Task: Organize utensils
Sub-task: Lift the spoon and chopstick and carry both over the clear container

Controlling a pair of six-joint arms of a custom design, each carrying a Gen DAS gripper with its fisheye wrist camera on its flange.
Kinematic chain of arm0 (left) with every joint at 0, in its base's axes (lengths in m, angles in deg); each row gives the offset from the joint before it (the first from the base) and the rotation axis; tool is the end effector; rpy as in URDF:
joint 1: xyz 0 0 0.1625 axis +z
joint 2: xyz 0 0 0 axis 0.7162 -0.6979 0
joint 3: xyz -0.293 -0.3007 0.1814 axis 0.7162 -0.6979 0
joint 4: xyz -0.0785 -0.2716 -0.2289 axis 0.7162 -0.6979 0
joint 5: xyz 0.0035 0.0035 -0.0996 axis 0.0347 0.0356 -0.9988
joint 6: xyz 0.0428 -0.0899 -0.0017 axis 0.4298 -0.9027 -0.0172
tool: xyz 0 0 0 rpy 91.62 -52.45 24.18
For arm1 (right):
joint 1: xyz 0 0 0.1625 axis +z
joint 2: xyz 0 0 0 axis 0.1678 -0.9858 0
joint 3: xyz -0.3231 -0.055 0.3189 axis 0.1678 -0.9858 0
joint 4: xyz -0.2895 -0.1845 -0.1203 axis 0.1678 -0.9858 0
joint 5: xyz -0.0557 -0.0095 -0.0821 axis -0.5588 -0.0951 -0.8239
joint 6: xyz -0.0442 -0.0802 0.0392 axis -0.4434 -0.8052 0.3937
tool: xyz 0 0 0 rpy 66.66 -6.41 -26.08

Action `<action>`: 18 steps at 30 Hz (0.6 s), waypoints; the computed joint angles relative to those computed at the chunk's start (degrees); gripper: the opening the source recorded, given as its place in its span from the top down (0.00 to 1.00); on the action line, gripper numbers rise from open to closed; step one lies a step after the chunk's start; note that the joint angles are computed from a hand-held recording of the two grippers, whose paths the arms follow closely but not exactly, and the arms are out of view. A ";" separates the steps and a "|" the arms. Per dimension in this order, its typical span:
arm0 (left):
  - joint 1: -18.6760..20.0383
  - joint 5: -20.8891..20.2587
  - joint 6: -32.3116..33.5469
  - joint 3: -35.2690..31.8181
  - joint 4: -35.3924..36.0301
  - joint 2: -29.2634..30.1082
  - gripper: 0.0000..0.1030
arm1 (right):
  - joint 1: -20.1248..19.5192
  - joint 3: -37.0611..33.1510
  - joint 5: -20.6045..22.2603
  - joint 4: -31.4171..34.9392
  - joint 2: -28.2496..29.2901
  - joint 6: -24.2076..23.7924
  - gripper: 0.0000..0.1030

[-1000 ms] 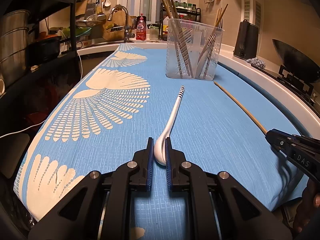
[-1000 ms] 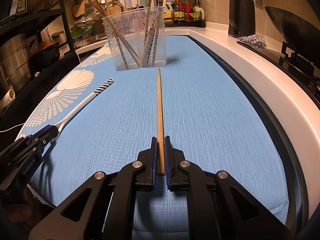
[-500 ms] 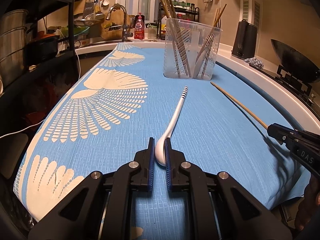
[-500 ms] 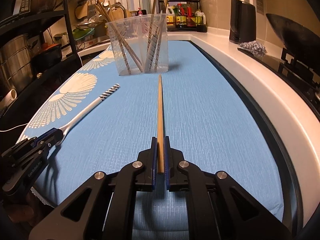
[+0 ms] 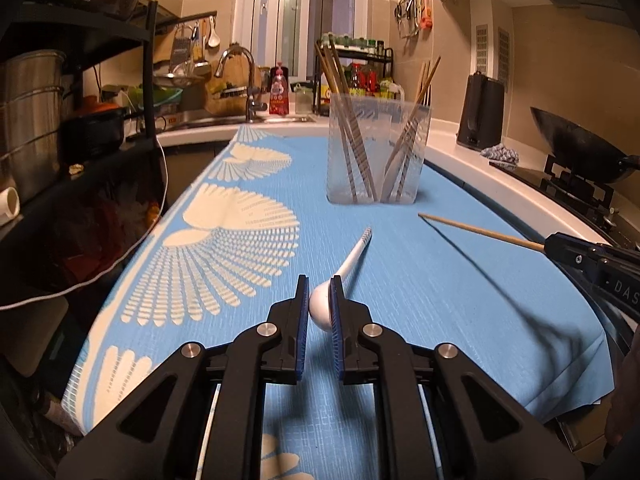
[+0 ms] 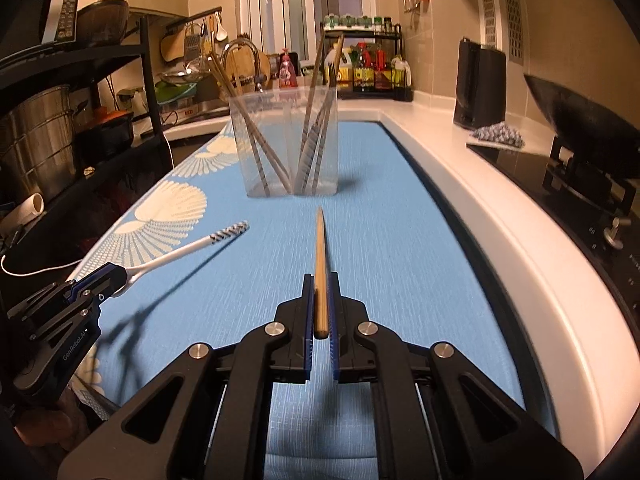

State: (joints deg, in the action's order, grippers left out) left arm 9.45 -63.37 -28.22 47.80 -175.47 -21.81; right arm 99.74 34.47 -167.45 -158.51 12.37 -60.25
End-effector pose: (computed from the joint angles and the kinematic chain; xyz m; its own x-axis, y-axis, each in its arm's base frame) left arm -0.1491 -0.5757 0.2178 -0.7299 0.0627 -0.6807 0.6261 0.4608 -0.6290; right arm 0.2871 -0.5791 0.1273 -0.7535 -0.0996 0.6499 -0.5902 0.5380 -0.6018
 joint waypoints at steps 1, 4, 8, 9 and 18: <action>-0.18 -0.05 0.71 -0.06 -0.69 -0.11 0.90 | 0.27 -0.04 0.04 -0.59 -0.11 -0.61 0.94; -0.70 -0.14 2.91 -0.64 -2.41 -0.37 0.89 | 0.92 -0.30 0.51 -1.61 -0.81 -1.73 0.94; -1.25 -0.44 5.80 -1.53 -4.08 -0.64 0.89 | 1.66 -1.22 1.23 -1.67 -1.44 -2.12 0.94; -1.31 -0.61 6.32 -1.82 -4.21 -0.72 0.89 | 1.86 -1.49 1.43 -1.73 -1.50 -2.49 0.94; -2.43 -2.11 12.42 -6.04 -5.62 -0.99 0.89 | 3.17 -4.78 3.19 -0.70 -2.25 -4.20 0.94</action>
